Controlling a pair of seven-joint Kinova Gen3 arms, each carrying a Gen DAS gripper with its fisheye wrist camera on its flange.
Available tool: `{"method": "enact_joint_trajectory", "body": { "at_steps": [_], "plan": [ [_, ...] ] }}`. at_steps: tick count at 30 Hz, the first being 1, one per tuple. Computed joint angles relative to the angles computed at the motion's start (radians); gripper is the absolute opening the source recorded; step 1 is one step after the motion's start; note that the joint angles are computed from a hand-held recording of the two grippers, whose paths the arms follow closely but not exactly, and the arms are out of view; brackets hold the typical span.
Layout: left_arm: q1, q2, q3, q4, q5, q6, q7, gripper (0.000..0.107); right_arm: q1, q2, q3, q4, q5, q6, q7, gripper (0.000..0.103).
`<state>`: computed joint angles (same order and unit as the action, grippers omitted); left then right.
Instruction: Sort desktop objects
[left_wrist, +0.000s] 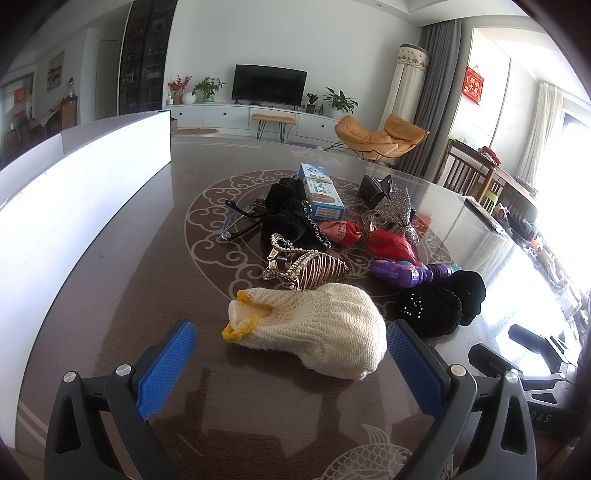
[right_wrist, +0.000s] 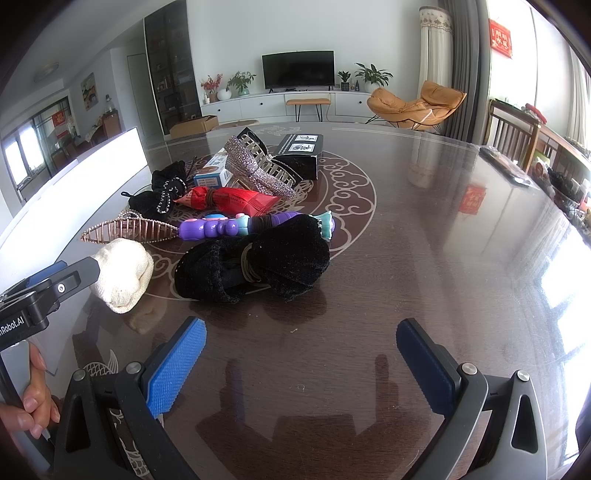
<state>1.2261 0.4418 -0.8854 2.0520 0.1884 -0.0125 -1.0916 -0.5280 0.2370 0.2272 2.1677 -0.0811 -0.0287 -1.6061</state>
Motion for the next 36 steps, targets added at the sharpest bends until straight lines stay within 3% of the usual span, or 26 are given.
{"method": "enact_joint_trajectory", "body": {
  "at_steps": [15,19,24,29,36],
  "plan": [
    [0.001,0.001,0.0,-0.001,0.01,0.0,-0.007,0.103,0.047,-0.003,-0.043,0.002,0.005,-0.005,0.002,0.103],
    [-0.032,-0.008,0.033,-0.01,0.0,0.016,-0.005,0.103,0.023,0.004,-0.02,-0.014,-0.001,0.018,-0.002,0.103],
    [-0.06,-0.03,0.062,0.001,-0.009,0.017,0.034,0.103,0.064,0.008,-0.061,-0.024,0.031,0.029,-0.023,0.103],
    [-0.122,-0.045,0.142,-0.056,-0.112,0.154,0.02,0.103,0.055,0.01,-0.057,-0.026,0.042,0.032,-0.042,0.103],
    [-0.092,0.013,0.094,-0.207,-0.175,0.283,0.179,0.103,0.067,0.01,-0.065,-0.025,0.06,0.031,-0.056,0.103]
  ]
}}
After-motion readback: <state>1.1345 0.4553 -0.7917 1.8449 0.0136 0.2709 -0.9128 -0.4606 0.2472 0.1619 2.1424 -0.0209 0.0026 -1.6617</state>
